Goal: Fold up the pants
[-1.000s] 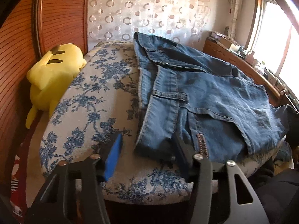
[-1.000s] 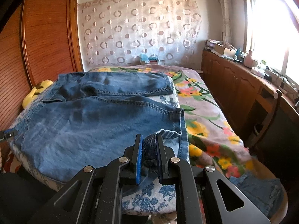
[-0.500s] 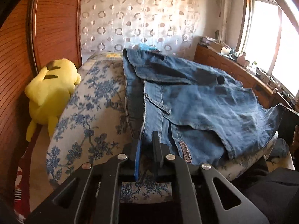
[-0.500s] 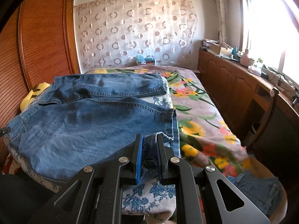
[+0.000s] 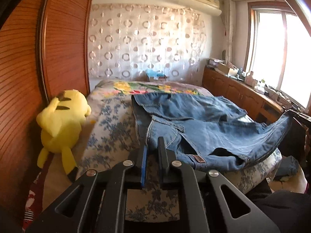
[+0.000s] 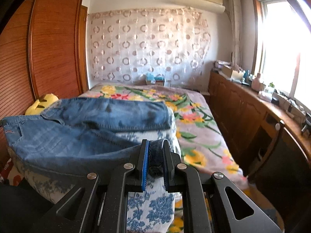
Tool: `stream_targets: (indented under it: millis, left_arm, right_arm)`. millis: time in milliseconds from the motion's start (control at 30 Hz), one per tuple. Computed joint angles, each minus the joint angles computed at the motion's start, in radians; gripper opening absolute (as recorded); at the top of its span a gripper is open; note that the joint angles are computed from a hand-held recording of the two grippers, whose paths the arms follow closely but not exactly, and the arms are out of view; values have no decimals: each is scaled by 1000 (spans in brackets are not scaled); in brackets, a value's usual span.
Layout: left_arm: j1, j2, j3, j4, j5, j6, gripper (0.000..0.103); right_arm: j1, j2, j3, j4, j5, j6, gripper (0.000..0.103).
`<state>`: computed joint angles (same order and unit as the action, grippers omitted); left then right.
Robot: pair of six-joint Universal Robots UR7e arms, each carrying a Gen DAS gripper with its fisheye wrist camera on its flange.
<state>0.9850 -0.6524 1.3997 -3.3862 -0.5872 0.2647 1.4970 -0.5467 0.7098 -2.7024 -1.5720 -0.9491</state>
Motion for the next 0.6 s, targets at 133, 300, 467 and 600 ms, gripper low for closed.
stream_targets:
  millis: [133,300,467,600]
  left_arm:
    - [-19,-9,11,-88,-5,54,10]
    - [-48,-22,20,-152,-12,127,10]
    - [-39,-26,18,-170,-4,149,10]
    - [-13,-18,15,-98,-1,76,10]
  right_arm:
    - [-2,-4,2,-1,24,3,13]
    - [-12,-8,27,-37,57,-26,13]
    - [-23,-5,33,-54,96,-45,13]
    - [-35,29,-5,-30,88,-51,13]
